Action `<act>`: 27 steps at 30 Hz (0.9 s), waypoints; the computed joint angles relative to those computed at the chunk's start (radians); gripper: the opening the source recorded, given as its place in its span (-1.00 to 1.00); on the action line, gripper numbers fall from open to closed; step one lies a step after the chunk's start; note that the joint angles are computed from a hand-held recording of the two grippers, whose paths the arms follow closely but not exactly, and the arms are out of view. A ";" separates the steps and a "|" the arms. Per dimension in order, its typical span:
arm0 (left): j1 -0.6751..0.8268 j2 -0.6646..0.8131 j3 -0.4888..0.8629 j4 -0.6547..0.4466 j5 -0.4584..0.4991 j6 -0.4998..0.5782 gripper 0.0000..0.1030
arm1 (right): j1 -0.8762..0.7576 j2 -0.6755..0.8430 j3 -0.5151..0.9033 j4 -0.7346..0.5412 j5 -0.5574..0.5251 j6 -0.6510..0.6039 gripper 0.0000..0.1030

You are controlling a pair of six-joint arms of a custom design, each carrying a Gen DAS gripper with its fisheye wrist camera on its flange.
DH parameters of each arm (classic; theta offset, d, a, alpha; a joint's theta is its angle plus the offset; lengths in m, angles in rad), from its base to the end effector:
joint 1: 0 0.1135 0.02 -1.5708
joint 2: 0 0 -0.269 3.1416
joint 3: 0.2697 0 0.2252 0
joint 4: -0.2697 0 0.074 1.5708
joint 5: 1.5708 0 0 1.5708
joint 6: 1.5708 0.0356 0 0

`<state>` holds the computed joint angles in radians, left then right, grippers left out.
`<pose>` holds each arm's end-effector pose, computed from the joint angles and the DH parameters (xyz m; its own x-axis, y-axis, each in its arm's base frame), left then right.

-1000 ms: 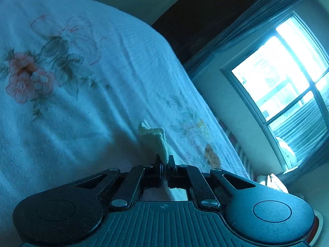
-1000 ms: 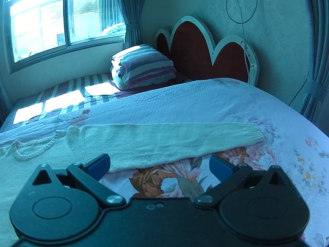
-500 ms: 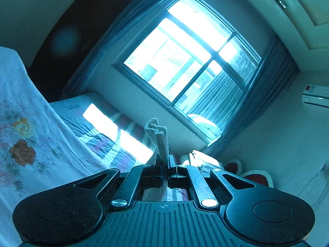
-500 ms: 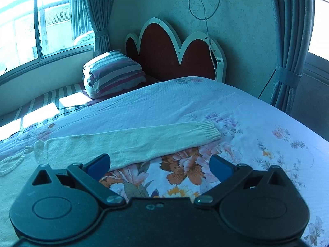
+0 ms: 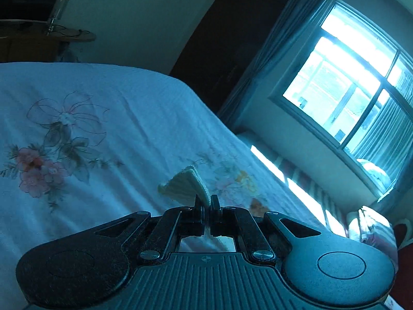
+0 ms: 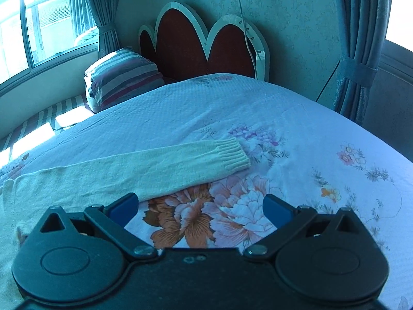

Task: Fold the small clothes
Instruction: 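Carry the held sleeve across the sweater body and open the left tool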

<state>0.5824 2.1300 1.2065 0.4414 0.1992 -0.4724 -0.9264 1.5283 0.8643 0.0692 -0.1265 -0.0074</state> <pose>0.3696 0.2350 0.1541 -0.1661 -0.6435 -0.7472 -0.5259 0.6988 -0.4849 0.1880 -0.2428 0.2345 -0.3420 0.4429 -0.8288 0.7278 0.6827 0.0646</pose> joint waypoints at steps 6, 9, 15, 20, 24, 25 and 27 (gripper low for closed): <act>-0.018 0.046 0.048 -0.057 -0.039 0.021 -0.94 | 0.021 0.070 0.048 -0.022 0.008 0.037 0.99; -0.035 0.039 0.053 -0.054 -0.044 0.011 -0.94 | 0.034 0.075 0.051 -0.019 0.013 0.026 0.99; -0.201 -0.106 0.021 0.046 0.057 0.047 -0.95 | 0.032 0.096 0.058 -0.005 0.019 0.033 0.99; -0.520 -0.088 0.210 -0.085 0.018 0.153 -0.95 | 0.000 0.107 0.062 -0.005 0.000 0.060 0.99; -0.758 0.064 0.468 -0.269 -0.078 0.198 -0.95 | -0.042 0.104 0.068 -0.002 -0.033 0.022 0.99; -0.809 0.112 0.541 -0.320 -0.102 0.212 -0.95 | -0.057 0.104 0.071 0.001 -0.044 0.009 0.99; -0.887 0.212 0.691 -0.427 -0.136 0.241 -0.95 | -0.091 0.108 0.081 -0.005 -0.070 -0.011 0.99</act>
